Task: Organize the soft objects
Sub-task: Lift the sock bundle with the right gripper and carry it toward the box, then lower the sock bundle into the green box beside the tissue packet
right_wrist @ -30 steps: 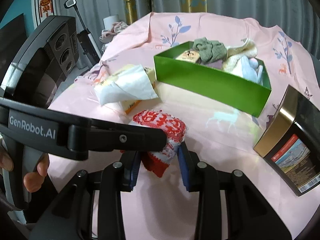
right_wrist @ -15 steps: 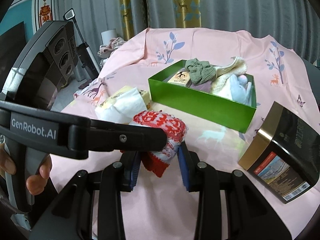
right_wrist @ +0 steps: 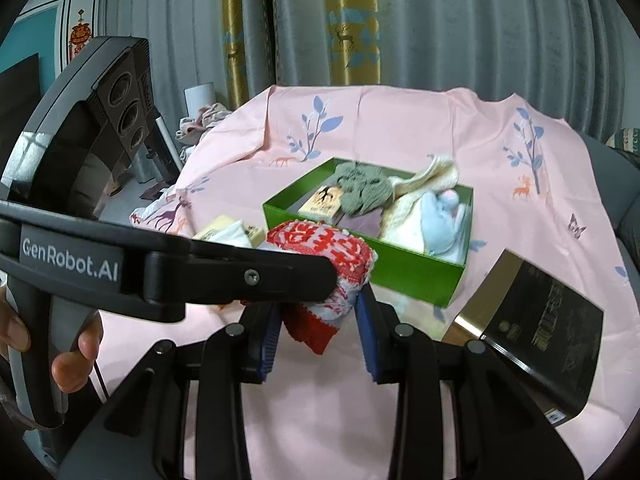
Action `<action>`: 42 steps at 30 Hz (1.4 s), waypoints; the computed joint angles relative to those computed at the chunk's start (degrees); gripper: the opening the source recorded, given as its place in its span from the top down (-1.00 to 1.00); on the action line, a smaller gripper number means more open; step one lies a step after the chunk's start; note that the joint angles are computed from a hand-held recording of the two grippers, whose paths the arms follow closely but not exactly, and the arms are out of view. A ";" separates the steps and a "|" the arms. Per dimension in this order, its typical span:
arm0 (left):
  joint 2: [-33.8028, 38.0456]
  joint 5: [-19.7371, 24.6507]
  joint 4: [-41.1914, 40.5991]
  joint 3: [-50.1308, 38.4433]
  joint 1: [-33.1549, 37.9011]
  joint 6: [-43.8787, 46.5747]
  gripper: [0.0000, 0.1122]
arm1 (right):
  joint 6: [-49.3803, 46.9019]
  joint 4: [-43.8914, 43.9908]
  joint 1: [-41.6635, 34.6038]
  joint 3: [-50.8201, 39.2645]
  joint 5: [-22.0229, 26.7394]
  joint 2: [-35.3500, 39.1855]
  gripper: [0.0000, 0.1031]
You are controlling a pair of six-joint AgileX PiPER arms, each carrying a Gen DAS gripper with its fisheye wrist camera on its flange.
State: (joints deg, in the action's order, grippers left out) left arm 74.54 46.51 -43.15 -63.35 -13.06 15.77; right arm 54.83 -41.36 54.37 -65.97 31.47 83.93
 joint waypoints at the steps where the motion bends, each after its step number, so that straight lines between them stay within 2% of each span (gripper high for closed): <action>1: 0.23 0.02 0.40 -0.55 -0.16 -0.26 -0.12 | -0.49 0.22 -0.29 -0.49 0.04 0.16 0.34; 11: 4.38 1.31 1.46 -6.00 2.07 -0.04 -0.12 | -7.05 4.77 -4.22 -5.65 -2.11 4.37 0.34; 23: 14.26 3.16 -2.83 -13.79 8.71 4.02 -0.12 | -16.97 11.79 -8.38 -17.54 -3.07 15.19 0.34; 33: 25.12 5.65 -1.97 -25.65 10.72 2.32 -0.12 | -25.11 19.29 -12.59 -29.90 -1.60 25.14 0.33; 42: 34.38 9.22 2.08 -37.22 10.99 -3.68 -0.12 | -32.79 28.52 -15.92 -42.17 3.31 33.90 0.33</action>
